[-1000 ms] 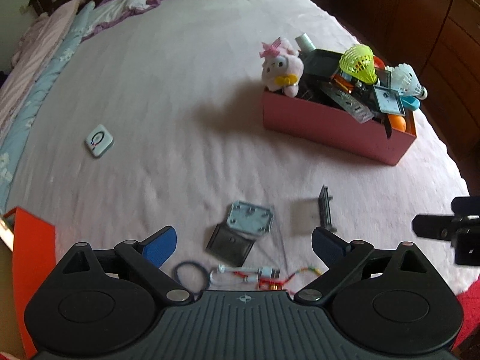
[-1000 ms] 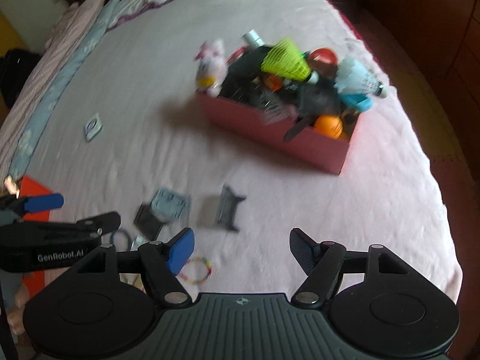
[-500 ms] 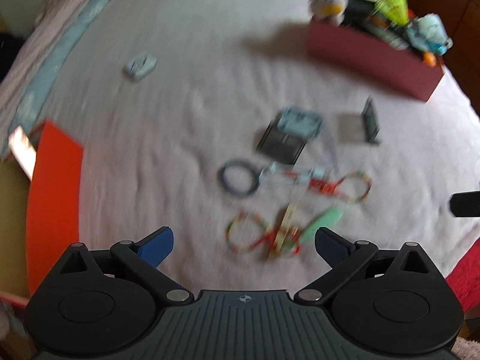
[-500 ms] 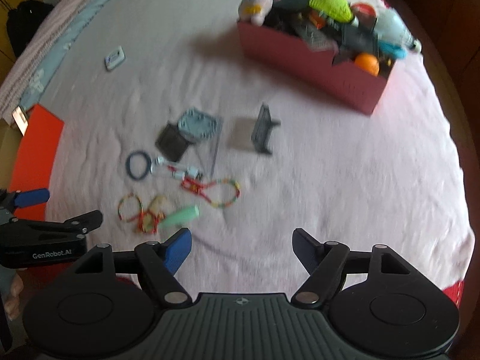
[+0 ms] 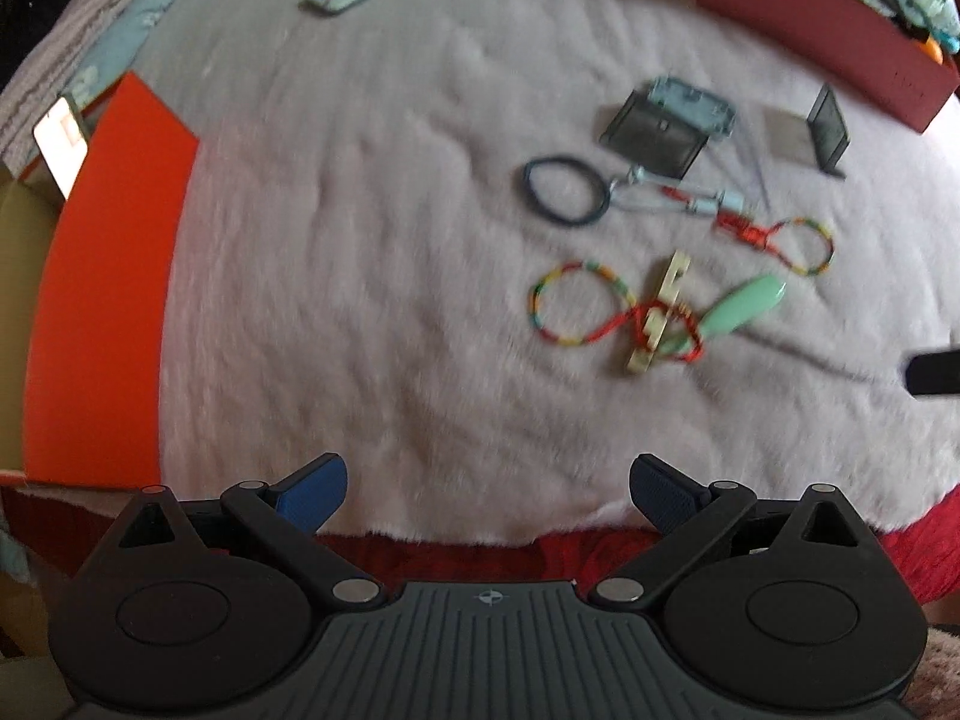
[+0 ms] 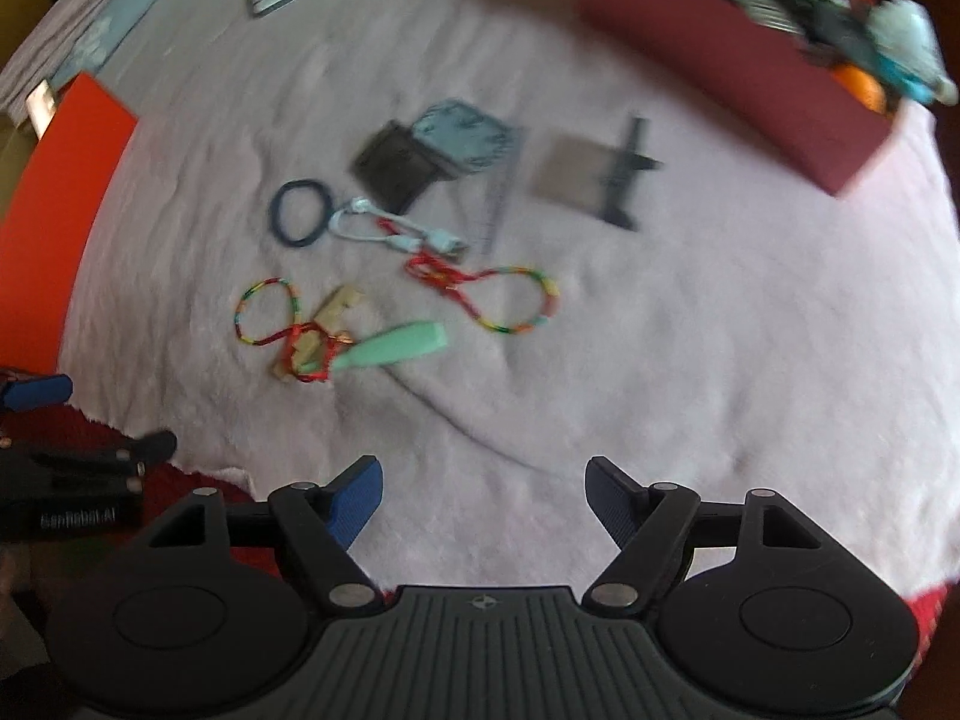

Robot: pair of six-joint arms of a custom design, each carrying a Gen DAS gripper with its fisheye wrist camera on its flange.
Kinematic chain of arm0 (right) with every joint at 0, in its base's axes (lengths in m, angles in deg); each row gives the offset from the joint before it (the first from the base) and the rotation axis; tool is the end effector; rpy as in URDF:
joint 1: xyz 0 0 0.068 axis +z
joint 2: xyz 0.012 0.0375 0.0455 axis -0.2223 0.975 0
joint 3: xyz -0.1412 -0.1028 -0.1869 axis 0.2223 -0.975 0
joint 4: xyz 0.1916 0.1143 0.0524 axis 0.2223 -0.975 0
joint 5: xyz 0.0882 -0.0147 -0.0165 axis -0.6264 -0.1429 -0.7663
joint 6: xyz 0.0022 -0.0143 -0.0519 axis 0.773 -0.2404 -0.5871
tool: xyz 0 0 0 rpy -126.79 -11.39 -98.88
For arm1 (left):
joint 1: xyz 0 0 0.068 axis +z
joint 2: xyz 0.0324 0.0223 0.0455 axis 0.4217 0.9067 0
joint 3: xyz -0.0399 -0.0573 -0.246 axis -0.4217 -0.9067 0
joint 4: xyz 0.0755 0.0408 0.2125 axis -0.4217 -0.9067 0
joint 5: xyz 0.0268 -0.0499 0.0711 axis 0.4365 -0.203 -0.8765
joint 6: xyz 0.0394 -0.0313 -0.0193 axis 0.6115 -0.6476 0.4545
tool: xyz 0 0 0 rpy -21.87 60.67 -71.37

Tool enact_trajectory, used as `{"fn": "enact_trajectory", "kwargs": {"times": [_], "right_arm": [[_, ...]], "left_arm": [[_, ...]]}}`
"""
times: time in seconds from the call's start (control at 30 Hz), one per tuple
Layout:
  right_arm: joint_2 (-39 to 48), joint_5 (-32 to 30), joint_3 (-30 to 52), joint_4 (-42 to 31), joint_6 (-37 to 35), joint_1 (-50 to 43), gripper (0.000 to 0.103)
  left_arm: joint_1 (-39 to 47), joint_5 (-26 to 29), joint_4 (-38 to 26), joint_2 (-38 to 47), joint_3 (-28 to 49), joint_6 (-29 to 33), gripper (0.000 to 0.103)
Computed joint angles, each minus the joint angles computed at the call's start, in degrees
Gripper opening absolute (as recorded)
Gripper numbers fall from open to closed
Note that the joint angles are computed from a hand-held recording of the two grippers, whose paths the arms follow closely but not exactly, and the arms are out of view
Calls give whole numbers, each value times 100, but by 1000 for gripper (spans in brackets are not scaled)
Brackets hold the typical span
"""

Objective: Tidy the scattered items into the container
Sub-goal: 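Move both grippers back over the remaining scattered items, then grasp the mint-green plastic handle with the left gripper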

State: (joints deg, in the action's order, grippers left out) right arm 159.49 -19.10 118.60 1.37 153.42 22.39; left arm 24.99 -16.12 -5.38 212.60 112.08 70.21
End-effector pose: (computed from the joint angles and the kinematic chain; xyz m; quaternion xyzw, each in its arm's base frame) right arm 0.2628 0.1819 0.1379 0.2853 0.9531 0.0455 0.0898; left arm 0.3866 -0.0017 0.1183 0.4075 0.9059 0.0211 0.1133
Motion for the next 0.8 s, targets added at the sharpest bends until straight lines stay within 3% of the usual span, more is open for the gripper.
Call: {"fn": "enact_trajectory", "kwargs": {"times": [0.17, 0.3, 0.8], "right_arm": [[1267, 140, 803, 392, -780, -42, 76], [2183, 311, 1593, 272, -1292, -38, 70], [3047, 783, 2580, 323, -1957, 1, 81]], "left_arm": [[204, -83, 110, 137, -95, 29, 101], [325, -144, 127, 280, -102, -1, 101], [429, -127, 123, 565, -42, -258, 102]]}}
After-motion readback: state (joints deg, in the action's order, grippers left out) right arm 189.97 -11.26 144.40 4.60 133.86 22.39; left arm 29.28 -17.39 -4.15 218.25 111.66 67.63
